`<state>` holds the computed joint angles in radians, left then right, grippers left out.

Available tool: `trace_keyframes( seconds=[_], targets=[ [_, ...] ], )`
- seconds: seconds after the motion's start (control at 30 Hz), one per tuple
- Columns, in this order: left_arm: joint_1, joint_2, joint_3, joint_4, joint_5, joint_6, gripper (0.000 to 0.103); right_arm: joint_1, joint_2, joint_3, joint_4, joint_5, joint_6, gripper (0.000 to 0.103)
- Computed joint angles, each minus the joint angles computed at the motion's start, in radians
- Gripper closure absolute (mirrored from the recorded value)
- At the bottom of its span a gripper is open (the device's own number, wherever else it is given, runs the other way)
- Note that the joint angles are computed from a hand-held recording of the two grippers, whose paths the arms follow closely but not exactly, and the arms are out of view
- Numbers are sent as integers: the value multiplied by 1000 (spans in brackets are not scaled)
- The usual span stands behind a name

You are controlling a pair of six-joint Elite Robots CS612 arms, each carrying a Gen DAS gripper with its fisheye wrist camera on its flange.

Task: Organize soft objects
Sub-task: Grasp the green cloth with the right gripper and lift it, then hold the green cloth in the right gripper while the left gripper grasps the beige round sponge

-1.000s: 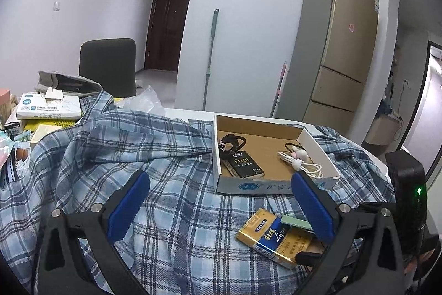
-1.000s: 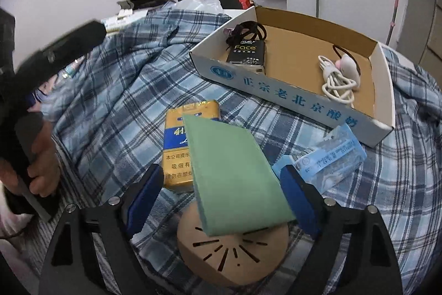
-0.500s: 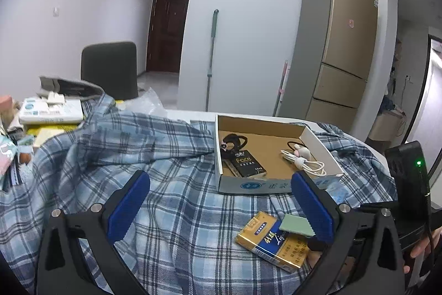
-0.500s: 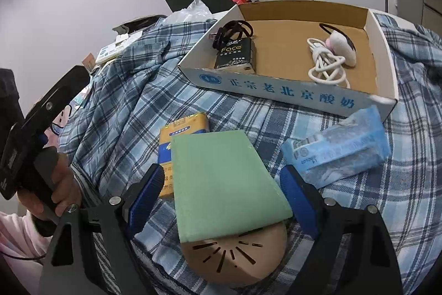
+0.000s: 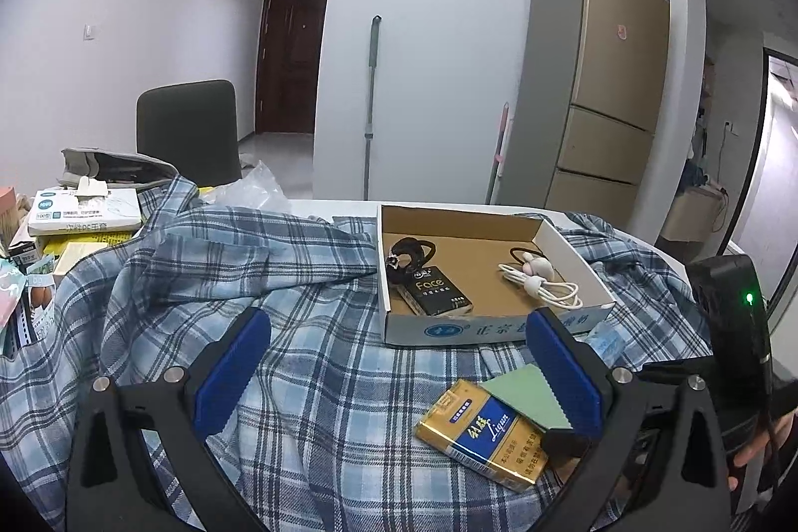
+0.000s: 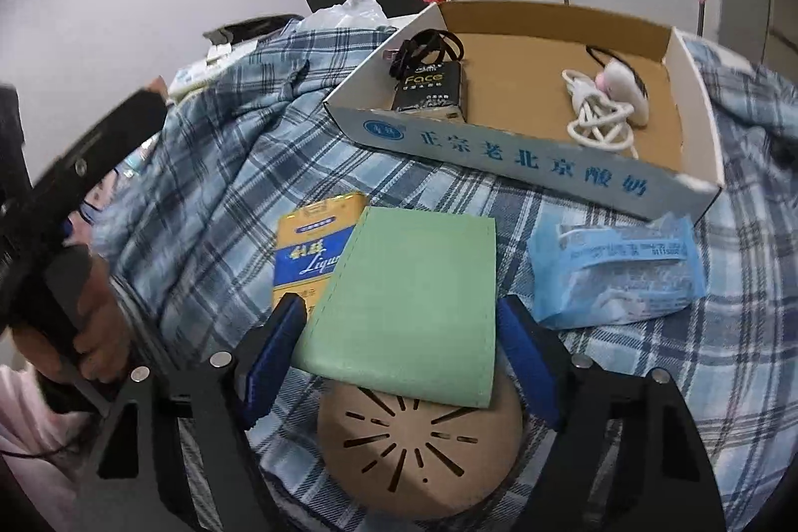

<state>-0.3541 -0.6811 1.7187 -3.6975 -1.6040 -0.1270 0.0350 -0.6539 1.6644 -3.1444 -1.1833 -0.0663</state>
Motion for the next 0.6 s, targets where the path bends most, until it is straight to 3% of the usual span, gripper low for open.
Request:
trace_keyframes(
  seconds=[0.17,0.3,0.4,0.6],
  targets=[
    [-1,0,0,1,1,3,0,15,-9,31,-123,-87,-6,31],
    [-3,1,-2,4,4,9,0,30,-29,69,-235,-201,46,31],
    [-4,0,-1,7,9,14,0,28,-52,95,-239,-216,59,31],
    [-11,0,2,5,21,38,0,20,-79,136,-115,-163,50,30]
  ],
)
